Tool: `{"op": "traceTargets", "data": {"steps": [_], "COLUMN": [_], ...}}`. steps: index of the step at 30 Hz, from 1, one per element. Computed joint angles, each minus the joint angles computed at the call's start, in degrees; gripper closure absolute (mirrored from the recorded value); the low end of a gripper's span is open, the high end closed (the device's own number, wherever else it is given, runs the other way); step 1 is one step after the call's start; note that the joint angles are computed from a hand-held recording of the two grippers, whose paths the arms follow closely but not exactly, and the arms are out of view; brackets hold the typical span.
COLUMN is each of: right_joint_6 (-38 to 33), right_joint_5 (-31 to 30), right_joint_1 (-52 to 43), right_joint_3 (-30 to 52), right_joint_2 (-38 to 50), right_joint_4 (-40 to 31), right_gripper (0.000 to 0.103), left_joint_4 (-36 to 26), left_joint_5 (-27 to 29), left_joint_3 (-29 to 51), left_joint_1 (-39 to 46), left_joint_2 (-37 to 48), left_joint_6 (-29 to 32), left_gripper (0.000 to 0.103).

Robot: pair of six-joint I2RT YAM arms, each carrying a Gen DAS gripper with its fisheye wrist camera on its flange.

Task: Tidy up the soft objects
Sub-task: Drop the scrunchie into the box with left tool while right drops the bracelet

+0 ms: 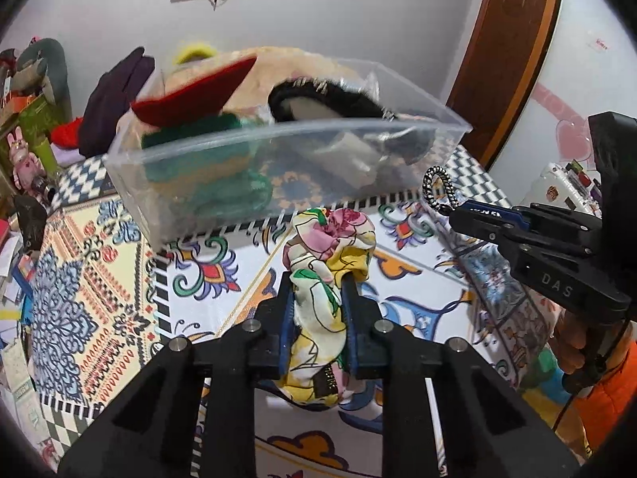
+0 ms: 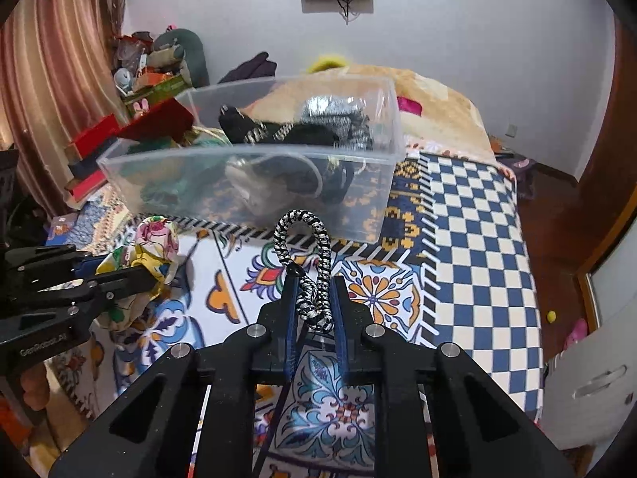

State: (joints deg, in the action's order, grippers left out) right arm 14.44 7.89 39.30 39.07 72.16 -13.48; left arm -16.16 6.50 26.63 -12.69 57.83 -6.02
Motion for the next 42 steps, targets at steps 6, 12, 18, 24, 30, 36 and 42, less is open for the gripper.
{"op": "traceTargets", "data": {"steps": [6, 12, 18, 24, 30, 36, 42], "right_joint_6": [-1.3, -1.6, -2.4, -2.2, -2.6, -2.3, -1.6], "right_joint_5": [0.2, 1.5, 2.0, 1.7, 0.0, -0.8, -0.5], "right_joint_1": [-0.7, -0.1, -0.8, -2.3, -3.9, -3.5, -2.8], "right_joint_3": [1.0, 3.2, 4.5, 6.6, 10.9, 15.5, 18.1], "right_joint_2": [-4.3, -6.2, -6.3, -3.0, 3.4, 10.9, 16.0], "right_joint_4": [-1.3, -1.1, 0.8, 2.8, 4.4, 5.0, 3.2], "right_gripper": [0.089, 0.089, 0.089, 0.089, 0.089, 0.088, 0.084], "left_joint_4": [-4.5, -6.6, -4.6, 1.5, 6.3, 9.9, 10.6], "left_joint_5": [0.1, 1.9, 3.8, 1.0, -1.5, -3.1, -2.6], "left_joint_3": [1.8, 5.7, 11.3, 15.5, 17.5, 17.4, 17.3], "left_joint_1": [0.2, 2.5, 5.1, 4.0, 3.1, 3.4, 4.2], "left_joint_2": [-7.9, -10.6, -6.0, 1.9, 10.2, 15.1, 18.1], "left_joint_6": [0.7, 1.6, 1.8, 0.1, -1.1, -1.2, -0.1], "left_gripper": [0.082, 0.082, 0.082, 0.082, 0.082, 0.082, 0.049]}}
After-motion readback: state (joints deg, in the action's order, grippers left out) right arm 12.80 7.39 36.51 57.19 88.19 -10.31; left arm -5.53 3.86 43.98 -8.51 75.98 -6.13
